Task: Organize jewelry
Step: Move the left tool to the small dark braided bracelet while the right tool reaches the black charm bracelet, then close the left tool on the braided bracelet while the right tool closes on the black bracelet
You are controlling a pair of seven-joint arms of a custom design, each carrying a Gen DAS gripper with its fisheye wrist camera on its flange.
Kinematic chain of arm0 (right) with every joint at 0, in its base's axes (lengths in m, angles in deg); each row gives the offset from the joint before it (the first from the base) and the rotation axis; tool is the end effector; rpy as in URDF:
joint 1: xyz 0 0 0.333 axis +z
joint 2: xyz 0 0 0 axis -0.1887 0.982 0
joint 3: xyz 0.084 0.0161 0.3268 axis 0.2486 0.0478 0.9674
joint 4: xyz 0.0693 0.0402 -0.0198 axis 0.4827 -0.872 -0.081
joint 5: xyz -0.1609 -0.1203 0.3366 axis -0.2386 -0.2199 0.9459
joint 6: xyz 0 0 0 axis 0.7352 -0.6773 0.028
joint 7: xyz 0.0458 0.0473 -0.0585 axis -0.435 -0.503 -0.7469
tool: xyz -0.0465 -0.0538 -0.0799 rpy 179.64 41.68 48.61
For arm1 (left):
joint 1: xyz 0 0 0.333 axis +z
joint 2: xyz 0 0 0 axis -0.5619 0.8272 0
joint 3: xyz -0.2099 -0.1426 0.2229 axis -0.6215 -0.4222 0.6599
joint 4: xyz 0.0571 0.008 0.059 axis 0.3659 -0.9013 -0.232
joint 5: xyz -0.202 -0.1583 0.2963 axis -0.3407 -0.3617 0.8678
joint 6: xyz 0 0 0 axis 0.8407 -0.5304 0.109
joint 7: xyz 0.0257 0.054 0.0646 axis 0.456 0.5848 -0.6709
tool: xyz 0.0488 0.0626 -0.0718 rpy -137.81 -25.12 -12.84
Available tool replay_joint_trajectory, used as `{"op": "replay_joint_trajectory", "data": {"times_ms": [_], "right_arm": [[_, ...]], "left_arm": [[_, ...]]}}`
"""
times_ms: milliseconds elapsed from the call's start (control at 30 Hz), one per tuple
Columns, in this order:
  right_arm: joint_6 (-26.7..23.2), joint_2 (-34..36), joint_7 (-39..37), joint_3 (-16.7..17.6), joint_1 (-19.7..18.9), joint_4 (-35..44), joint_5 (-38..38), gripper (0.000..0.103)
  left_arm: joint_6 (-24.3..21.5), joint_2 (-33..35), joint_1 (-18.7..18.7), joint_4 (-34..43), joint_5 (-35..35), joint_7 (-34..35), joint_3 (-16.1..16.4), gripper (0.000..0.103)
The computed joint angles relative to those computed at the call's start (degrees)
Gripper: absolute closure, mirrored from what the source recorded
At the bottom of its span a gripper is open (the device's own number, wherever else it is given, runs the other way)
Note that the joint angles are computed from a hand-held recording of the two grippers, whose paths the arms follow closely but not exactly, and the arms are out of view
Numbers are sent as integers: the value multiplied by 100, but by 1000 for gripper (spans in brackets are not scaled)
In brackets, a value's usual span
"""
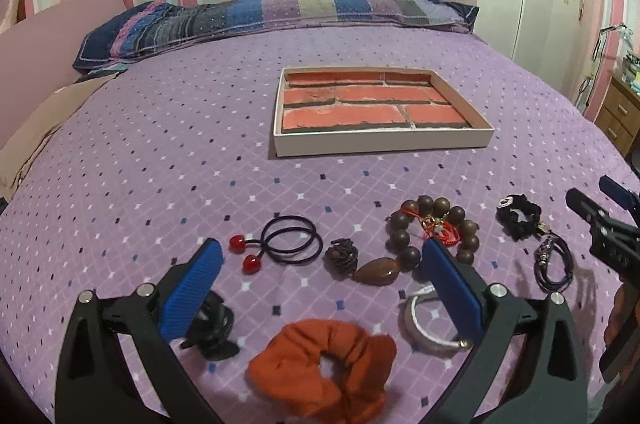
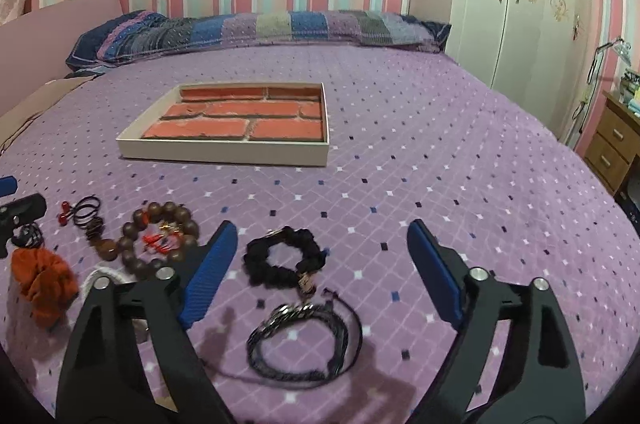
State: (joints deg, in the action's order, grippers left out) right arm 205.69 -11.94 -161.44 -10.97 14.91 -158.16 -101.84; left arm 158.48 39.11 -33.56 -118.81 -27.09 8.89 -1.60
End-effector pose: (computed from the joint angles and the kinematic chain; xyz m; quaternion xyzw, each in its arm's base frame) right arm 0.4599 0.3167 0.4072 -0.5850 0.6670 -0.3595 0.2893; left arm 0.4753 -0.1899 0.4830 -0.5548 0.7307 -0.3131 0.2455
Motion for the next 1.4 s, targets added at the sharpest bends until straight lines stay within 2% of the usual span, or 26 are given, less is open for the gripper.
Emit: {"op": "replay_joint_trajectory", "data": {"times_ms": [133, 200, 333, 500, 600, 667, 867, 967, 1067, 1167, 1333, 1400], "right_arm": [[477, 320, -235, -171, -176, 180, 293, 29], [556, 432, -381, -226, -195, 238, 433, 32], [665, 599, -520, -308, -184, 277, 609, 33], [701, 701, -599, -386, -136, 322, 705, 33], [686, 737, -655, -421, -117, 347, 720, 33], [758, 769, -691, -444, -130, 360, 752, 34], [901, 837, -788, -500, -146, 385, 877, 38], [937, 878, -870, -519, -142, 412, 963, 42], [958, 927, -939, -537, -119, 448, 1012, 45], [985, 949, -976, -558, -97, 468, 1042, 46], [1071, 1011, -1038, -591, -92, 519, 1113, 48], [1043, 1054, -1162, -591, -76, 552, 1200, 53]], "left_arm": [[-133, 304, -135, 209, -6, 7, 77, 17], [-185, 417, -229, 266, 63, -43, 160, 23], [-324, 647, -451, 373, 131, -129, 377, 34], [-375, 845, -770, 455, -49, -17, 628, 47], [-454, 951, -939, 529, -647, 524, 706, 61], [-534, 1028, -1020, 595, -1170, 937, 732, 61], [-594, 1175, -1128, 715, -1269, 965, 855, 64], [-769, 1283, -1127, 859, -1466, 1113, 871, 64], [-893, 1346, -1163, 957, -1416, 1129, 915, 64], [-866, 1380, -1242, 977, -958, 846, 1010, 64], [-862, 1491, -1215, 1086, -1163, 1072, 975, 64], [-824, 1493, -1214, 1075, -1219, 1146, 976, 69]]}}
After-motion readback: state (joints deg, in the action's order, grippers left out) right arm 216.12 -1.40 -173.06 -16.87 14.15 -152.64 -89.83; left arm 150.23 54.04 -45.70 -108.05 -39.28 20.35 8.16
